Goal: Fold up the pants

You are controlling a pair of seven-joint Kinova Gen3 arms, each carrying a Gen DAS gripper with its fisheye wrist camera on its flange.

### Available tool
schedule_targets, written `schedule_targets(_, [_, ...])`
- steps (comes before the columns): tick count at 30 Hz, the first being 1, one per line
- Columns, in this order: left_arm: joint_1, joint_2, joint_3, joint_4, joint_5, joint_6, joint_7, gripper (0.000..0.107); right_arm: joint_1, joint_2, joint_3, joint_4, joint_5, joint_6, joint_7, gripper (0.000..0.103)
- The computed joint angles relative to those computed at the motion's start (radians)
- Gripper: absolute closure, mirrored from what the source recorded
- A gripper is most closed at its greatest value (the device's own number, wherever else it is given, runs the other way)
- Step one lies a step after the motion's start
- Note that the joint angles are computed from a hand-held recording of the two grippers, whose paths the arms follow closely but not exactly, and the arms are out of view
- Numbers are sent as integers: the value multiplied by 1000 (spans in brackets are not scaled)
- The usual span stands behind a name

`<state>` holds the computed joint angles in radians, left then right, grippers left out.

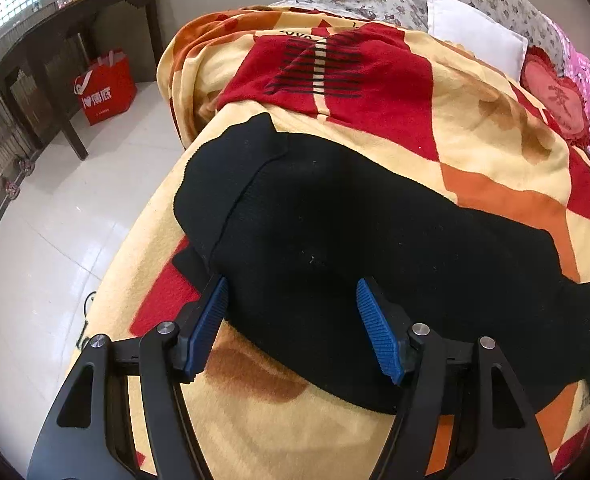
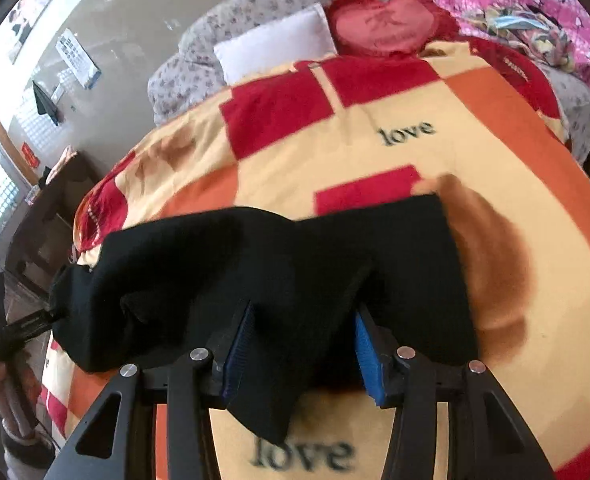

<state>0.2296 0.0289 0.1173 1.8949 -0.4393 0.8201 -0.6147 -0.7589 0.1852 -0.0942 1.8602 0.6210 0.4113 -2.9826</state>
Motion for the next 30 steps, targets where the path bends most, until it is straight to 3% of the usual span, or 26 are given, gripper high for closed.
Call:
schedule_targets(1, [-1,-4,-1,-1,3,2,-1,41,-7,-3,8,6,34,-12,-26,92])
schedule_targets(5, [-9,-58,8,13,-26,0,34,41,-15,-50,-21,-1,197,89,-145,92])
schedule_targets(8, [-27,-98,22,23,-49,0,59,41,74,-77,-135,-13,278,211,-170,92])
schedule_targets(13, [-65,-115,31,33,-27,-3,52,41,111,70,-191,-163,164,408,8,92])
schedule_targets(15, [-73,-112,34,34,-20,2,43,41,112,87,-196,-182,121,433,57,92])
schedule_targets(19, [-89,-103,26,38,-27,4,41,41,67,26,-131,-129,85,388,29,91])
schedule_targets(22, [-112,-112,3,52,-3,-25,33,41,41,-25,-140,-99,185,359,-55,63])
schedule_targets(23, [-121,-114,-5,56,12,-38,19,41,61,-36,-165,-85,219,319,-66,56])
schedule_targets(26, [-140,-111,-9,60,30,-52,-7,41,152,-23,-302,-113,224,197,-3,56])
schedule_targets(30, [-149,-86,-18,47,60,-52,-56,41,217,133,-486,-210,275,51,160,56])
